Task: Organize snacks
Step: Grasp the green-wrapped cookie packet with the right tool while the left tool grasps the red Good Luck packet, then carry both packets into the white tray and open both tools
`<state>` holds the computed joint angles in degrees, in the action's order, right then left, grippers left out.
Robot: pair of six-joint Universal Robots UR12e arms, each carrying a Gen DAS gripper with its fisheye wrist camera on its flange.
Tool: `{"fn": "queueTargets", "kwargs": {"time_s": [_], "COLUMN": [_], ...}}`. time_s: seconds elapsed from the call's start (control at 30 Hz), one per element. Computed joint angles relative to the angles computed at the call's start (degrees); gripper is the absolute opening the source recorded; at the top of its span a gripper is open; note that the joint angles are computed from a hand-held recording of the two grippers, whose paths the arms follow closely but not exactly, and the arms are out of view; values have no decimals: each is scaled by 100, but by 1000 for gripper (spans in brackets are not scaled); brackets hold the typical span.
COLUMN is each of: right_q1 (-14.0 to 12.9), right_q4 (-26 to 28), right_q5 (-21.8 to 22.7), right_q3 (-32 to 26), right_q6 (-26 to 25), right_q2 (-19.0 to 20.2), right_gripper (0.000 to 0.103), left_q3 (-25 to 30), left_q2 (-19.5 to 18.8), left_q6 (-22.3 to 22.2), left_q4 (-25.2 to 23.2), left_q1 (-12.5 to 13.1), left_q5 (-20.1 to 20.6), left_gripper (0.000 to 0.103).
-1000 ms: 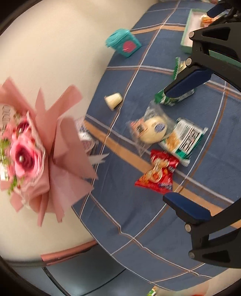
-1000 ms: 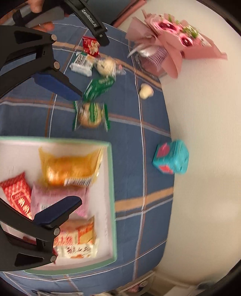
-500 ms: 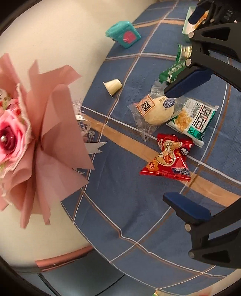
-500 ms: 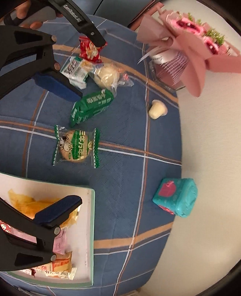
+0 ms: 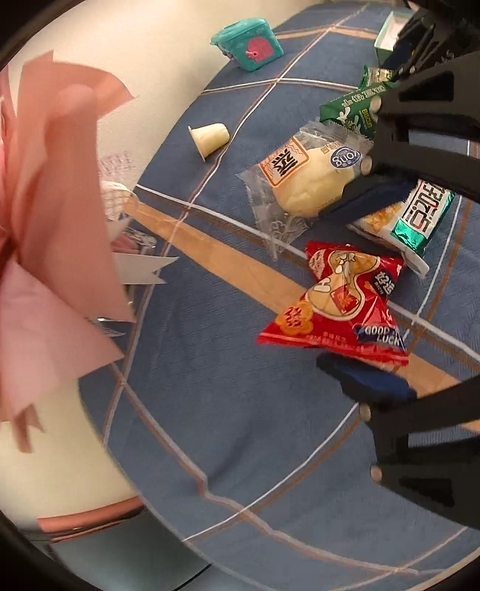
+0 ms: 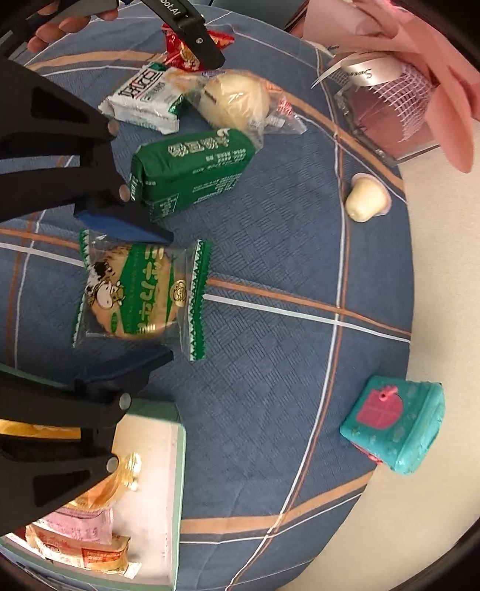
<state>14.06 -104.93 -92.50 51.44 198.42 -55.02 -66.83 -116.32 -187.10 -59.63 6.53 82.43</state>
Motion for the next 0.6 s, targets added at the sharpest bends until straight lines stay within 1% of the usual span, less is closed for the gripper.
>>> {"fn": "queueTargets", "kwargs": {"time_s": [0.07, 0.1, 0.23, 0.47, 0.6], "right_q1": [17, 23, 14, 27, 29], "right_q4": [-3, -26, -28, -112, -148], "right_q5": [-78, -116, -115, -79, -46], "right_q3": [2, 3, -5, 54, 65], "right_q6": [-25, -42, -16, 57, 90], "right_q2": [11, 15, 25, -26, -87], "right_gripper": [53, 52, 51, 51, 51], "left_q3": [-17, -25, -72, -110, -160], "left_q2": [-5, -4, 17, 78, 183], "left_q6": [-35, -34, -54, -194, -164], "left_q4": [23, 32, 134, 202, 365], "left_q1": [16, 15, 28, 75, 69], "left_q5": [-73, -62, -142, -163, -36], "left_gripper": [54, 52, 49, 49, 49]}}
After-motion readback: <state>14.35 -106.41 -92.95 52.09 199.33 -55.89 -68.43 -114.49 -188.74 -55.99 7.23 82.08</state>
